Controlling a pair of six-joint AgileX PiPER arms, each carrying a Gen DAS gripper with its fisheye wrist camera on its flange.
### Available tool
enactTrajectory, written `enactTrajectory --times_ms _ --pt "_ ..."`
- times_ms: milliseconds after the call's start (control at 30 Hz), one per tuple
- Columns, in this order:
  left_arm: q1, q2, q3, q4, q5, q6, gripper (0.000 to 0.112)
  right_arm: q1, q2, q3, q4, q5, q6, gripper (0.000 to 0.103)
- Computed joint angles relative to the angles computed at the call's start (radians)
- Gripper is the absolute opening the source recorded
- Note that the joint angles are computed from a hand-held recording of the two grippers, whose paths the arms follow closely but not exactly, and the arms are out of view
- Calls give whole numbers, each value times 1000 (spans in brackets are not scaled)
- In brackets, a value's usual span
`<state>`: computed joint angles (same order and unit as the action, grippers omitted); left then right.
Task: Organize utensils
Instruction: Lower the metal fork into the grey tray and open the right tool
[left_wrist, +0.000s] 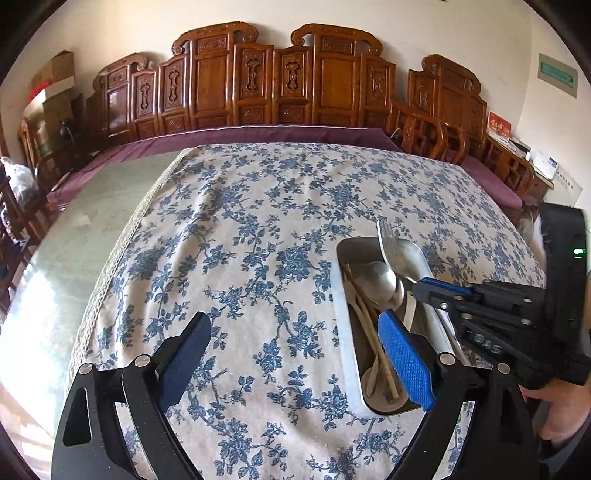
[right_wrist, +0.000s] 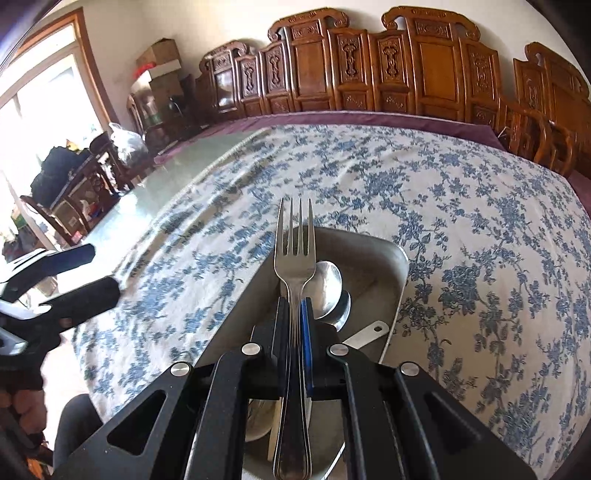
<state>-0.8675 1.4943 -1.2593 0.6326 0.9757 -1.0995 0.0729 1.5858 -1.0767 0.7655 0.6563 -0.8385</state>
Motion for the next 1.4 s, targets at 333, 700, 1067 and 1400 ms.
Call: enactTrajectory --times_ms 333,700,1067,1400 --pt "3 -16 35 -1 -8 -12 88 76 90 0 -160 -144 154 8" --pt "6 -18 47 -1 -12 -19 88 61 92 25 -144 -187 131 8" --pt "4 -18 49 -2 -9 -20 88 70 25 75 -45 -172 37 10" --pt "-50 -14 26 32 16 -64 88 -12 -115 141 -3 -129 -33 15"
